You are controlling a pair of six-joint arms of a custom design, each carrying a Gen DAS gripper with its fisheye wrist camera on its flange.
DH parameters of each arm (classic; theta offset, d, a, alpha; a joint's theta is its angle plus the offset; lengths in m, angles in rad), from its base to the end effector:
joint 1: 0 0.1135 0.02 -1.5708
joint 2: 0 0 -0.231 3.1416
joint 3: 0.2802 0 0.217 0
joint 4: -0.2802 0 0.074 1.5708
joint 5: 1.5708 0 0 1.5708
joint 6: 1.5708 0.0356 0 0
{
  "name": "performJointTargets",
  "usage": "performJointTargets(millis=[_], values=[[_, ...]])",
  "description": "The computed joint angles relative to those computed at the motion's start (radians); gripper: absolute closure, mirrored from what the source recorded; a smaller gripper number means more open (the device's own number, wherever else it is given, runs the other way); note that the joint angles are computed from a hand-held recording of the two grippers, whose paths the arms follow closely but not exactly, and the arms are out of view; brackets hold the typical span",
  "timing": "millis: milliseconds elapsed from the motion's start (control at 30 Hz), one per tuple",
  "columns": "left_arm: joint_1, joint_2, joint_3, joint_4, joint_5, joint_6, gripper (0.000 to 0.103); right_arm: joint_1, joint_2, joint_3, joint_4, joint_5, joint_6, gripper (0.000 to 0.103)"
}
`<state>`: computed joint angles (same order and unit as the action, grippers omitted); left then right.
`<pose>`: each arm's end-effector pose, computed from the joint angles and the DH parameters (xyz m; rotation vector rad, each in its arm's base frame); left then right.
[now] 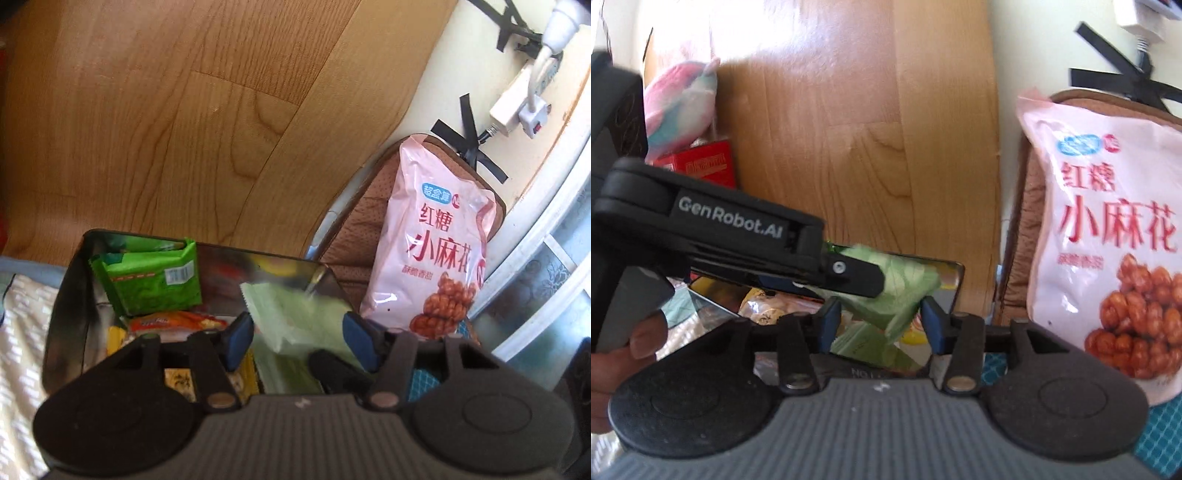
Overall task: Organize snacks
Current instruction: 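Carry the leaf-print packet into the black tin box and release, then move the left gripper to the translucent green packet and grasp it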
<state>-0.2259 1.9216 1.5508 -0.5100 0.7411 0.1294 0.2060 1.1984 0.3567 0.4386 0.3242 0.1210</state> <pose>0.3643 -0.1084 0.2335 0.7320 2.2361 -0.9447 0.2164 0.0336 0.1709 0.1271 1.9491 -0.1045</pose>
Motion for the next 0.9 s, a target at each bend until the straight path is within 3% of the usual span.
performJointTargets(millis=[100,200,300,400,500,600,667,767,900], values=[[0.026,-0.056,-0.047,-0.014,0.021,0.019,0.043,0.062,-0.173,-0.059,-0.105,0.054,0.030,0.047],[0.084,-0.140,-0.117,-0.074,0.082,0.086,0.043,0.159,-0.422,-0.109,-0.321,0.096,0.120,0.047],[0.178,-0.224,-0.204,-0.223,0.154,0.257,0.043,0.308,-0.671,-0.133,-0.622,0.108,0.267,0.046],[0.303,-0.250,-0.259,-0.469,0.207,0.522,0.042,0.446,-0.832,-0.170,-0.828,0.066,0.425,0.046],[0.443,-0.241,-0.309,-0.688,0.205,0.788,0.042,0.638,-0.864,-0.207,-0.905,0.144,0.591,0.046],[0.572,-0.192,-0.324,-0.869,0.161,1.003,0.043,0.749,-0.835,-0.238,-0.887,0.191,0.713,0.048],[0.660,-0.171,-0.344,-0.954,0.130,1.124,0.044,0.795,-0.804,-0.251,-0.852,0.209,0.758,0.056],[0.761,-0.119,-0.363,-1.045,0.063,1.262,0.047,0.847,-0.742,-0.254,-0.807,0.262,0.798,0.063],[0.825,-0.116,-0.429,-1.030,0.015,1.330,0.052,0.976,-0.735,-0.249,-0.847,0.359,0.937,0.070]])
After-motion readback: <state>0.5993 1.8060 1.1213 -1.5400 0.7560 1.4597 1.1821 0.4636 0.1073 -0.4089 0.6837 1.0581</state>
